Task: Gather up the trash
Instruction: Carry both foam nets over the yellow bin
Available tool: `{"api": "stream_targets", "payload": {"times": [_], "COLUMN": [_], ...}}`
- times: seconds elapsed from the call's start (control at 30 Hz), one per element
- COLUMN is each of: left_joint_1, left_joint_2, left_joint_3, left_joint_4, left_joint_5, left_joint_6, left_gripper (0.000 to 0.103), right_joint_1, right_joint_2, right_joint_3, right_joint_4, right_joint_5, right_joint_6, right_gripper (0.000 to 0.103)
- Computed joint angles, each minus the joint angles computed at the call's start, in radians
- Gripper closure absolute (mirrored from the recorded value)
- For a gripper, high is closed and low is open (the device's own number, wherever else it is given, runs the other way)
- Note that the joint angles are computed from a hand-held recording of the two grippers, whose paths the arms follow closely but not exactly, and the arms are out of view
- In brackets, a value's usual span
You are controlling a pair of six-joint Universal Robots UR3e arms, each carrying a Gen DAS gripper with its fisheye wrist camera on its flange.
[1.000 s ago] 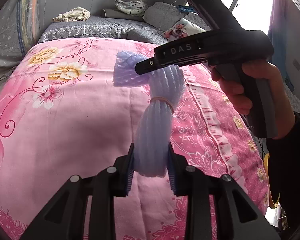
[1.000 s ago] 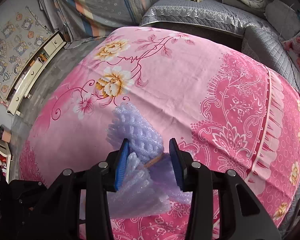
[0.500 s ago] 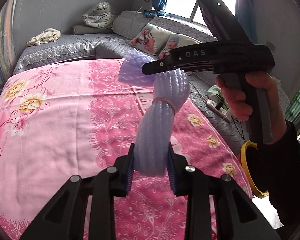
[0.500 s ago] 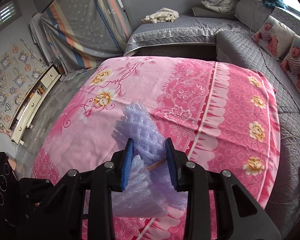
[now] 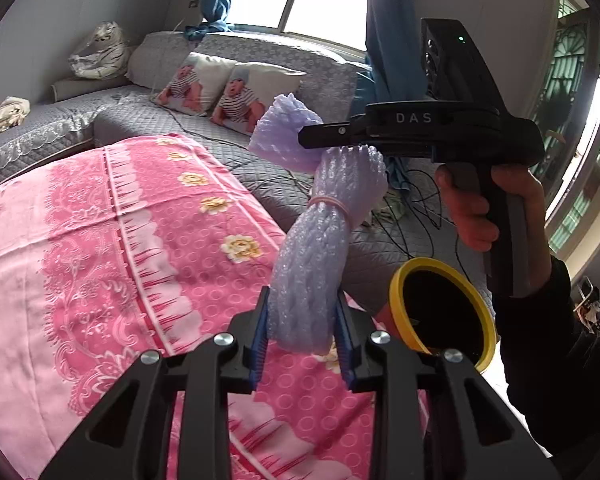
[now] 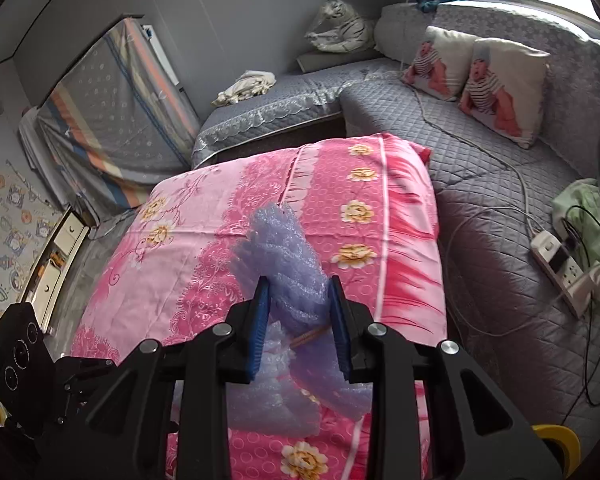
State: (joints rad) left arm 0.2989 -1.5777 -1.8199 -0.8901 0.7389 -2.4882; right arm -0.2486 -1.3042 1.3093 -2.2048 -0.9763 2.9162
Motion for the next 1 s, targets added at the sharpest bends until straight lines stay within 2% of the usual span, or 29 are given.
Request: {"api": "stream_targets", "payload": {"times": [0.1,0.17,0.27,0.6,0.83,1.0], "left_joint_1": [-0.068,-0.113,-0.179,-0.384,-0.504,-0.581], "left_joint_2": [-0.016,-0.038,-0.066,-0.168,-0.241,-0.317], "left_joint_3": [0.018,0.042,0.076,0.174,0.235,0.286], "left_joint_4": [0.015,0.019,0.026,0.048,0.034,0.013], "left_joint_5": [0.002,0.003,0.006,0.062,0.121,0.158], "left_joint_6": [-0.020,-0.035,-0.052,-0.082,-0.098,-0.123], "left_gripper": [0.076,0.076,0.076,0.076,0.076,0.076], "right_joint_1": [-0.100,-0.188,-0.300,-0.733,-0.974,-1.081], "right_joint_2": [-0.123,-0.193,-0.293,-0.590,-0.694,-0.727], "right_joint_3": [0.139,0.199,0.298,0.526,0.615,0.691], "right_joint_4": [-0.047,-0.010,-0.003,0.259,0.455,0.484], "right_joint_5": [-0.001,0.048,0.065,0.199,0.229,0.201], "right_joint_6": [-0.004,-0.032,-0.070,-0.329,-0.517,-0.583], "right_gripper": [0.076,0.076,0.076,0.076,0.075,0.075]}}
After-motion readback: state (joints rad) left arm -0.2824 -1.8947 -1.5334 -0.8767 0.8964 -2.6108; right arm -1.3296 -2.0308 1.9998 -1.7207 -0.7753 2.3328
